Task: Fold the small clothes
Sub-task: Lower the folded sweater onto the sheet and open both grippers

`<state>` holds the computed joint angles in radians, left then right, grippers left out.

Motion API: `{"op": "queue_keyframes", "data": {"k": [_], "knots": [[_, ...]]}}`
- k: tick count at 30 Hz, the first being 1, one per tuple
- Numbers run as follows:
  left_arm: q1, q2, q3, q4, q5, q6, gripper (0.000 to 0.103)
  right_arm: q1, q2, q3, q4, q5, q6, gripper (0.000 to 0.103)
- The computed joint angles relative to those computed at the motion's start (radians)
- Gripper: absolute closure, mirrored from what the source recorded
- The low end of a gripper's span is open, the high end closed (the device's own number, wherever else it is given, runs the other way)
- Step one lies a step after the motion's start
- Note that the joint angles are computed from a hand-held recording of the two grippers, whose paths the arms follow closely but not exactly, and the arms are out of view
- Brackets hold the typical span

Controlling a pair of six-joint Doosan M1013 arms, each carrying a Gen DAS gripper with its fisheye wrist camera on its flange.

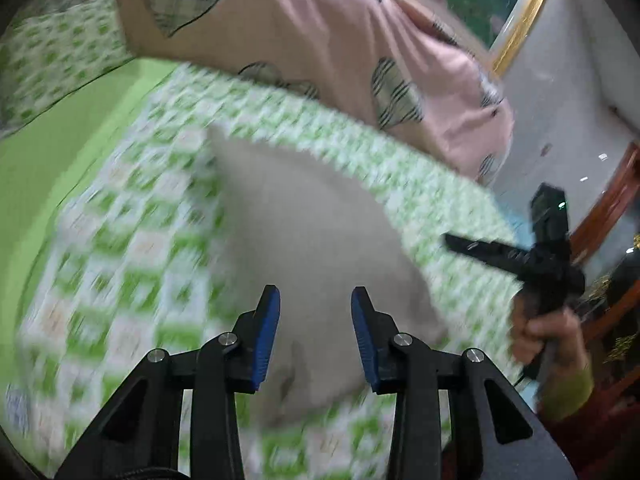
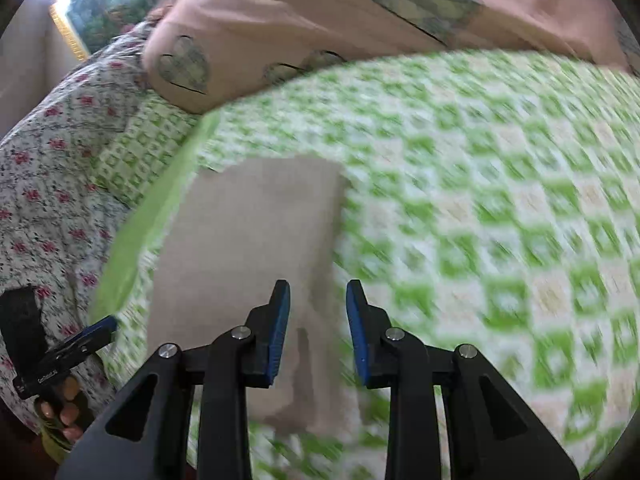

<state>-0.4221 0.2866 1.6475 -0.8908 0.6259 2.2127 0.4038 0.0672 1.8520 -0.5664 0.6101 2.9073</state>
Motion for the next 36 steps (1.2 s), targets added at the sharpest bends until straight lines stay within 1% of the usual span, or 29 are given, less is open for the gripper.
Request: {"op": "queue_keyframes", "data": {"k": [1, 2, 3, 4, 5, 6, 7, 9, 12, 13, 15, 16, 17, 18, 21, 23, 26, 27, 28, 30, 32, 34, 36], "knots": [[-0.006, 0.023, -0.034, 0.011, -0.006, -0.014, 0.066, -0.006, 0.02, -0.026, 0.02, -0.016, -0.03, 0.072], [-0.003, 0.053, -0.073, -0.015, 0.025, 0.01, 0.065, -0.02, 0.042, -0.052, 0.072, -0.048, -0.088, 0.072], [-0.003, 0.07, -0.094, -0.028, 0.035, 0.012, 0.066, -0.031, 0.061, -0.071, 0.104, -0.068, -0.122, 0.072], [-0.003, 0.096, -0.127, -0.028, 0.046, -0.006, 0.066, -0.039, 0.081, -0.089, 0.117, -0.079, -0.13, 0.072], [0.001, 0.118, -0.155, -0.039, 0.076, 0.005, 0.066, -0.051, 0.102, -0.109, 0.14, -0.084, -0.146, 0.072], [0.001, 0.131, -0.17, -0.037, 0.089, 0.002, 0.066, -0.062, 0.119, -0.123, 0.172, -0.088, -0.17, 0.072], [-0.003, 0.151, -0.194, 0.016, 0.076, -0.054, 0.067, -0.074, 0.134, -0.134, 0.208, -0.098, -0.194, 0.072], [-0.004, 0.189, -0.237, 0.104, 0.092, -0.144, 0.07, -0.095, 0.163, -0.152, 0.262, -0.11, -0.236, 0.072], [0.005, 0.238, -0.277, 0.135, 0.128, -0.216, 0.074, -0.113, 0.204, -0.176, 0.303, -0.089, -0.289, 0.072], [0.006, 0.251, -0.283, 0.144, 0.134, -0.227, 0.08, -0.117, 0.22, -0.184, 0.296, -0.067, -0.3, 0.074], [0.013, 0.258, -0.278, 0.103, 0.134, -0.189, 0.082, -0.125, 0.232, -0.175, 0.275, -0.066, -0.292, 0.085], [0.013, 0.261, -0.275, 0.09, 0.129, -0.174, 0.083, -0.128, 0.231, -0.164, 0.259, -0.089, -0.287, 0.086], [0.011, 0.261, -0.27, 0.085, 0.119, -0.159, 0.083, -0.128, 0.227, -0.148, 0.222, -0.124, -0.269, 0.086], [0.009, 0.26, -0.268, 0.089, 0.112, -0.15, 0.084, -0.128, 0.227, -0.141, 0.202, -0.14, -0.258, 0.086], [-0.003, 0.254, -0.259, 0.133, 0.078, -0.155, 0.084, -0.121, 0.231, -0.145, 0.149, -0.126, -0.24, 0.086], [-0.007, 0.251, -0.264, 0.166, 0.08, -0.183, 0.084, -0.122, 0.232, -0.149, 0.154, -0.122, -0.241, 0.086], [-0.011, 0.229, -0.253, 0.206, 0.077, -0.235, 0.085, -0.124, 0.214, -0.139, 0.197, -0.135, -0.253, 0.085], [-0.015, 0.213, -0.239, 0.222, 0.063, -0.243, 0.083, -0.12, 0.206, -0.136, 0.206, -0.127, -0.252, 0.082], [-0.02, 0.19, -0.215, 0.229, 0.042, -0.233, 0.08, -0.113, 0.196, -0.132, 0.208, -0.115, -0.242, 0.082], [-0.019, 0.155, -0.172, 0.192, 0.029, -0.186, 0.078, -0.094, 0.168, -0.113, 0.18, -0.107, -0.203, 0.082], [-0.015, 0.114, -0.118, 0.115, 0.021, -0.108, 0.078, -0.069, 0.137, -0.085, 0.158, -0.115, -0.175, 0.082], [-0.008, 0.076, -0.061, 0.017, 0.039, -0.013, 0.078, -0.042, 0.111, -0.058, 0.151, -0.123, -0.172, 0.081], [-0.009, 0.044, -0.01, -0.031, 0.041, 0.049, 0.078, -0.014, 0.094, -0.034, 0.163, -0.116, -0.17, 0.081]]}}
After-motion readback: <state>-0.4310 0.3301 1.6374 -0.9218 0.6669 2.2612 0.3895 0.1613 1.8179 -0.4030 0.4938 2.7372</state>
